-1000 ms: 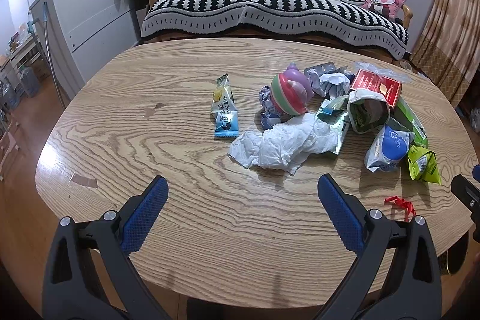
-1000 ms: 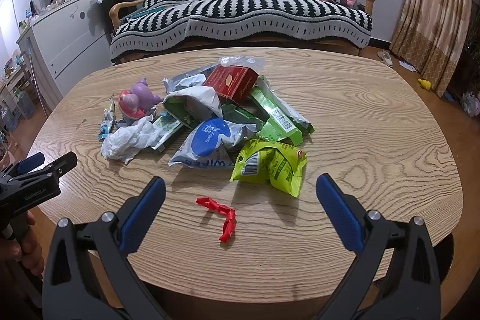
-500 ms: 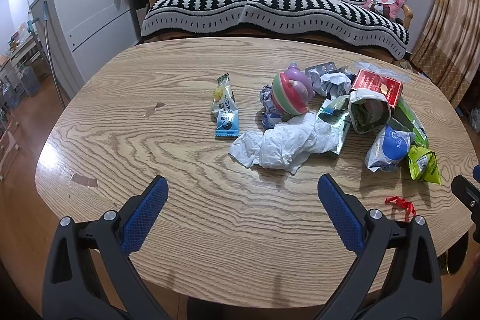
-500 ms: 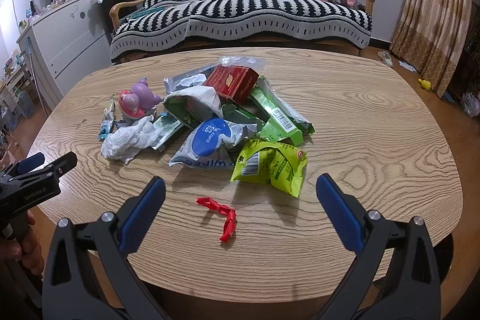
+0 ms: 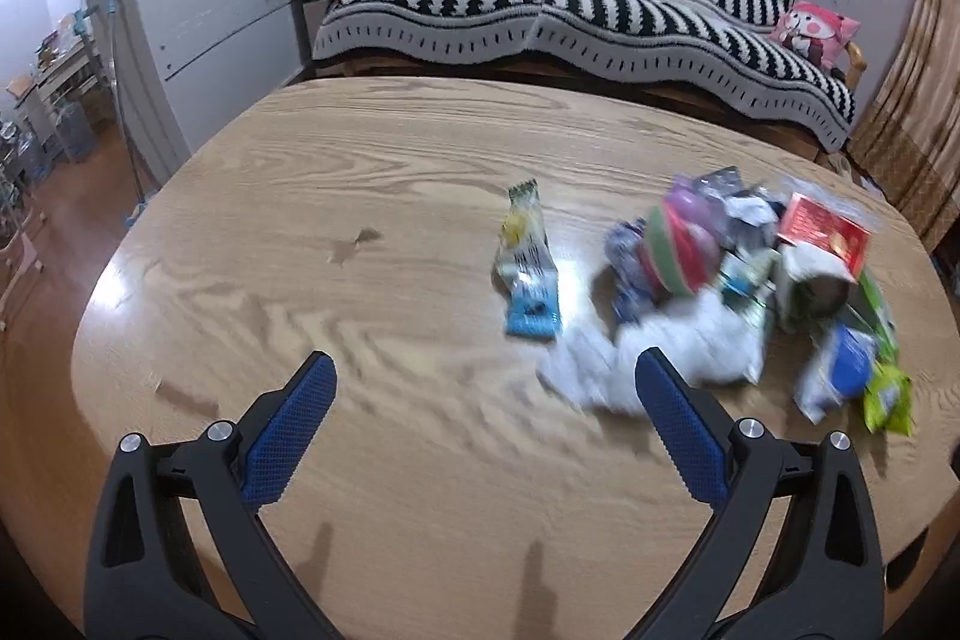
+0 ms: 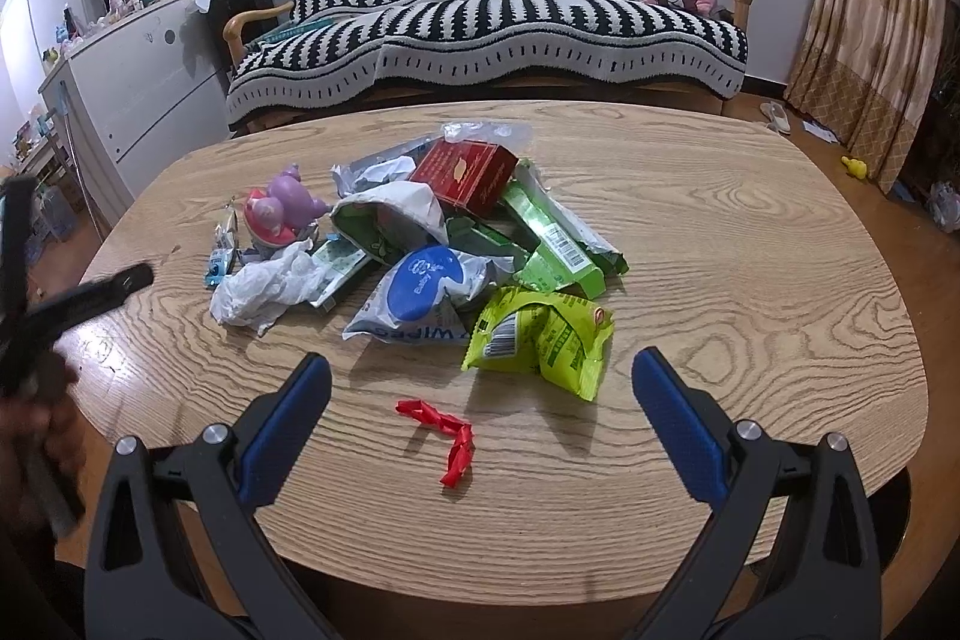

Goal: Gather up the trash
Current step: 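Grasp the yellow snack wrapper with left tool while right tool grasps green chip bag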

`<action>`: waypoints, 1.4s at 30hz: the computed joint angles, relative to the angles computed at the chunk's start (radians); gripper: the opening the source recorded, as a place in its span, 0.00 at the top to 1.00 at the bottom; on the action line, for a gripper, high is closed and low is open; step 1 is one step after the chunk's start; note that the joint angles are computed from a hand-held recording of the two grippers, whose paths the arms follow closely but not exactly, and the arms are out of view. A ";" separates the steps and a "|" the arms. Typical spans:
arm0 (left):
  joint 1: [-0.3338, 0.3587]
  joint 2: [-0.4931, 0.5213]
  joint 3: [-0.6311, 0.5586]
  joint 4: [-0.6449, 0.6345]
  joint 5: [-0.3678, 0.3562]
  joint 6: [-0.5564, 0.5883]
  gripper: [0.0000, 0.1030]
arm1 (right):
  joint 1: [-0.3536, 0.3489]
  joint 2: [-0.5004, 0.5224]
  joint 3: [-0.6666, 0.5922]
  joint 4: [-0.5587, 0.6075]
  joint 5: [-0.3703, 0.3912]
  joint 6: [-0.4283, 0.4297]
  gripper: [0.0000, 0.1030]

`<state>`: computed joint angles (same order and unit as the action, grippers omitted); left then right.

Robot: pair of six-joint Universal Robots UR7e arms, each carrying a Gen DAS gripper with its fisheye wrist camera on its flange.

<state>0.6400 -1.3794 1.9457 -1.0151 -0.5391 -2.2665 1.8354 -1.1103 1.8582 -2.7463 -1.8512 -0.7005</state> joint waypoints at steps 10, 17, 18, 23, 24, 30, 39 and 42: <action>0.226 -0.003 -0.018 -0.199 0.085 0.204 0.09 | -0.017 0.021 -0.039 0.019 -0.022 0.006 0.05; 0.263 0.016 -0.007 -0.315 0.106 0.347 0.81 | -0.043 0.070 -0.115 0.052 -0.033 0.047 0.05; 0.262 0.010 -0.001 -0.346 0.099 0.375 0.88 | -0.048 0.080 -0.128 0.056 -0.030 0.050 0.05; 0.221 -0.009 -0.010 -0.252 0.090 0.279 0.92 | -0.072 0.141 -0.214 0.148 -0.049 0.102 0.08; 0.207 -0.008 -0.014 -0.222 0.085 0.253 0.92 | -0.075 0.153 -0.234 0.188 -0.051 0.118 0.09; 0.083 0.036 -0.060 -0.043 0.080 0.149 0.92 | -0.076 0.191 -0.259 0.260 -0.041 0.123 0.09; -0.013 0.130 -0.035 -0.346 0.078 0.411 0.92 | -0.085 0.203 -0.267 0.266 -0.033 0.173 0.52; -0.017 0.182 -0.050 -0.462 0.090 0.499 0.92 | -0.094 0.157 -0.254 0.300 0.013 0.153 0.52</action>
